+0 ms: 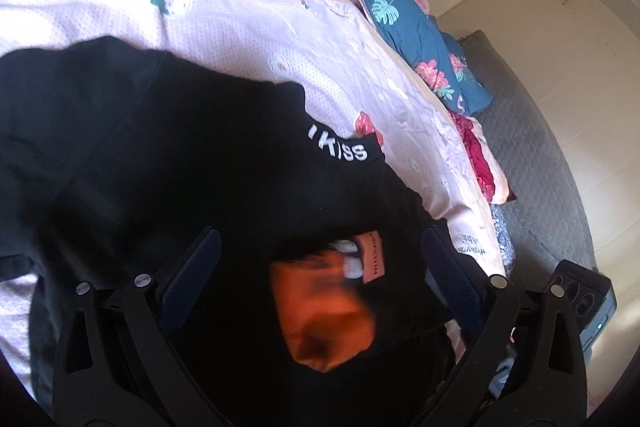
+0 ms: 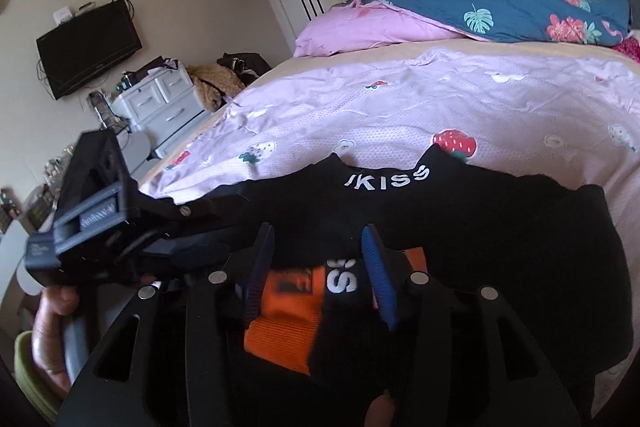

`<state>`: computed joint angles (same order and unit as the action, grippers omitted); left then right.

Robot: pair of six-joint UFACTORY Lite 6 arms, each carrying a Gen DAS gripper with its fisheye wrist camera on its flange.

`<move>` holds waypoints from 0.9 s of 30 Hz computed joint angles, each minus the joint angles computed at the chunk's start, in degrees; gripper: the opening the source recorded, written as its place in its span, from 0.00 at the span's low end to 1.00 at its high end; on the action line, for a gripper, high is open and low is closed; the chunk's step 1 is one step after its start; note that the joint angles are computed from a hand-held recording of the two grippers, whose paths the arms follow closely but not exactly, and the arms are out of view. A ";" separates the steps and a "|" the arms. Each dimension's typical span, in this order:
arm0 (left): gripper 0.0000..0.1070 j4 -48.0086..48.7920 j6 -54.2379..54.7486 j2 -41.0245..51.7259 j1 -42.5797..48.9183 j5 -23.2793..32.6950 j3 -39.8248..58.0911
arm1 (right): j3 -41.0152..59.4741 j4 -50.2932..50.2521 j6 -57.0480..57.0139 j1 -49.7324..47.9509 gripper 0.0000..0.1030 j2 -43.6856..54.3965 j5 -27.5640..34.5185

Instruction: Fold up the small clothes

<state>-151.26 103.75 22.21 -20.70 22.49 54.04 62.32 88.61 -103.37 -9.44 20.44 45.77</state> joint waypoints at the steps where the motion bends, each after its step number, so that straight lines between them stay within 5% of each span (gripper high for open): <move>1: 0.87 1.97 -1.88 1.14 -0.07 0.55 0.64 | 0.69 -0.97 1.54 -0.78 0.45 0.28 0.91; 5: 0.65 6.54 -6.20 4.56 -1.25 -0.29 2.93 | 3.64 -2.65 5.49 -4.09 0.46 1.61 0.84; 12: 0.56 5.65 -4.84 9.67 -5.68 -4.99 8.57 | 8.07 -2.30 8.50 -9.06 0.46 3.95 -0.75; 15: 0.39 -2.00 4.00 11.21 -8.11 -9.87 11.49 | 9.63 -1.78 9.00 -11.03 0.46 4.76 -0.77; 17: 0.16 -0.50 2.68 12.11 -8.08 -8.07 11.81 | 10.74 -1.37 9.37 -12.28 0.46 5.34 -0.80; 27: 0.08 -24.02 28.56 1.77 -10.06 -5.70 5.20 | 12.98 0.73 8.14 -15.83 0.46 5.27 -4.58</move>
<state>-175.28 132.30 23.98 -30.76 16.80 59.24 75.31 89.35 -95.24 -25.27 25.71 41.19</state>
